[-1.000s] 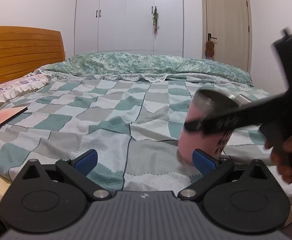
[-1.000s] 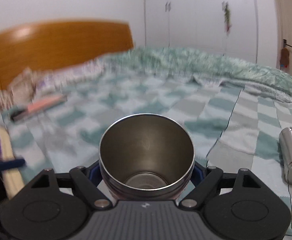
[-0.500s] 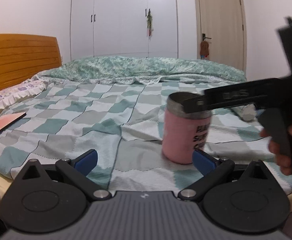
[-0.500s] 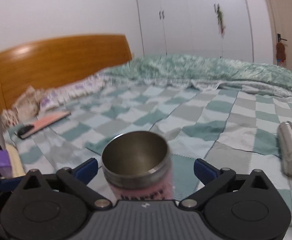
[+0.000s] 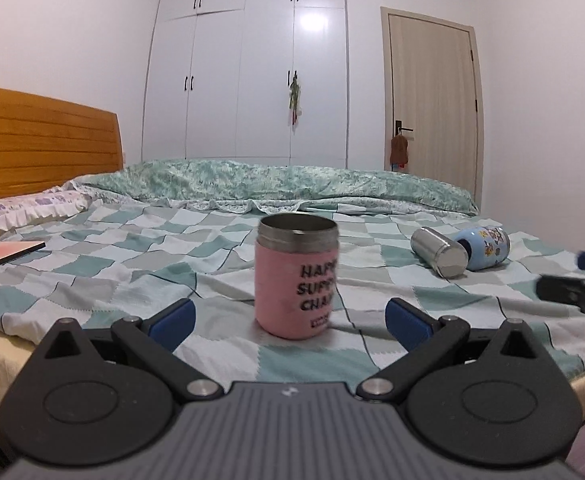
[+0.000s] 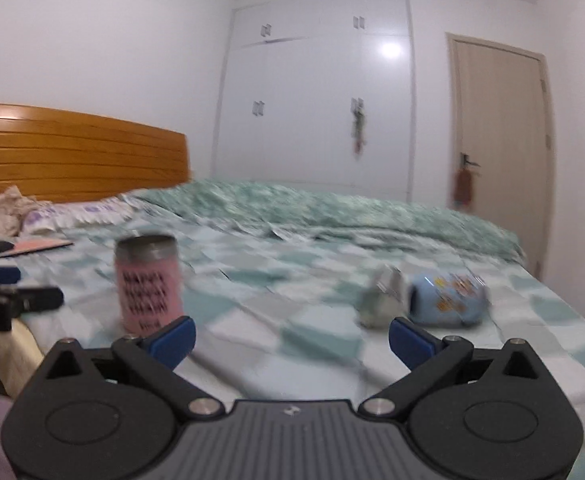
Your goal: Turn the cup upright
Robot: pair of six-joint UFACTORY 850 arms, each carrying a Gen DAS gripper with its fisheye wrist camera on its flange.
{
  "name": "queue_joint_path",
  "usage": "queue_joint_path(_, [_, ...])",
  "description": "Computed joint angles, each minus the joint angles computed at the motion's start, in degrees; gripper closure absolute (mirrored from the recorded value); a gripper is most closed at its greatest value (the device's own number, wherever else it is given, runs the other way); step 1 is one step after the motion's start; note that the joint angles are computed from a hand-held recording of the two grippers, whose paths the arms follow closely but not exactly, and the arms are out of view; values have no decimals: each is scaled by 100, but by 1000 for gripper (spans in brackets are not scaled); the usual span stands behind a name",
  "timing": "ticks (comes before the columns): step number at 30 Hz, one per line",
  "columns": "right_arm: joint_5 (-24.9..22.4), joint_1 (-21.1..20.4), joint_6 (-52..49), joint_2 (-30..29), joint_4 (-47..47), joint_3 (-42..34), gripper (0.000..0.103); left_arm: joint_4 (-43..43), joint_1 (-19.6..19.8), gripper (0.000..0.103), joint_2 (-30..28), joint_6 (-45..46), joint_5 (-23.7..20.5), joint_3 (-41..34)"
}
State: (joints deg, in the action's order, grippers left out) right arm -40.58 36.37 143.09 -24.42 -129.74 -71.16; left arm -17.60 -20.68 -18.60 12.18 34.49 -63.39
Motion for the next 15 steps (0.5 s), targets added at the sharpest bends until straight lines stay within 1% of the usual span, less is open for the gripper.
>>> queue_joint_path(6, [-788, 214, -60, 320, 369, 785, 0, 12, -142, 0, 24, 152, 362, 253])
queue_joint_path(10, [-987, 308, -28, 385, 547, 1003, 0, 69, -185, 0, 11, 126, 593, 378])
queue_joint_path(15, [-1429, 395, 301, 420, 613, 1227, 0, -57, -270, 0, -48, 335, 775, 436])
